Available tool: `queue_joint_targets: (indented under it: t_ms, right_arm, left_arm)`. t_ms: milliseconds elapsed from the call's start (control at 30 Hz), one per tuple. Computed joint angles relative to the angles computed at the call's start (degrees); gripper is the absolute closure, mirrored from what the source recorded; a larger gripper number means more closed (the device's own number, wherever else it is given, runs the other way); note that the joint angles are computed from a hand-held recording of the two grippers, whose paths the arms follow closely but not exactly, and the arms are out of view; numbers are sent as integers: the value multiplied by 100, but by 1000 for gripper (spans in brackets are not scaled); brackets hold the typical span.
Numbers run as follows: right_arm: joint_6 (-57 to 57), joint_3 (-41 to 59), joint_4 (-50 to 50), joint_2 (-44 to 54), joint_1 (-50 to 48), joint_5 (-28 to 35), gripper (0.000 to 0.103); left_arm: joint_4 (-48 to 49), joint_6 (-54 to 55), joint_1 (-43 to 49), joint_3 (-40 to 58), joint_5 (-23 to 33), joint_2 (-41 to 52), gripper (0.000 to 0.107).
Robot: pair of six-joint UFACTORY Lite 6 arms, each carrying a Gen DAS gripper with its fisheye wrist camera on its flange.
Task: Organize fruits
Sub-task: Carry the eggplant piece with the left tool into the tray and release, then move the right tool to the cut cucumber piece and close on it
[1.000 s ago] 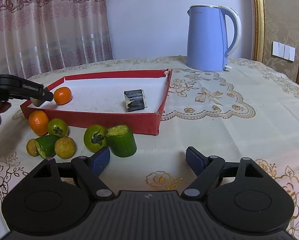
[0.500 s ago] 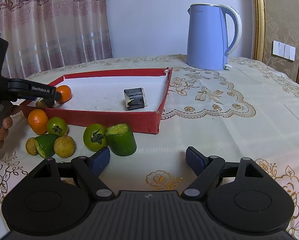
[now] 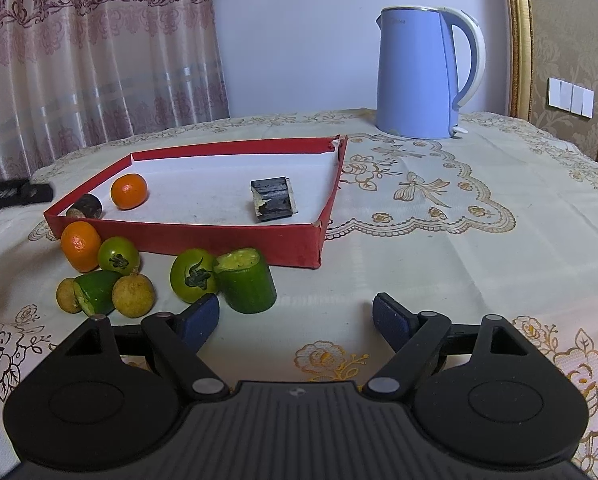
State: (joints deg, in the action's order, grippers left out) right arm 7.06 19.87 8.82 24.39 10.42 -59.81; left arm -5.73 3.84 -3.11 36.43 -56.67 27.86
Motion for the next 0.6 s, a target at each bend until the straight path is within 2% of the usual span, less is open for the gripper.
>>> queue_joint_targets:
  t_ms: [200,400,600]
  right_arm:
    - [-79,-23,205,-26,106,-19,19]
    - [-156,-45,281,-14,200,-111,19]
    - [-559,11,555,-17,473,-39,19]
  left_arm:
    - [253,-43,305,8,405,120,9]
    - [26,222,201,255,853,351,8]
    - [-160,422,141,235,761,437,8]
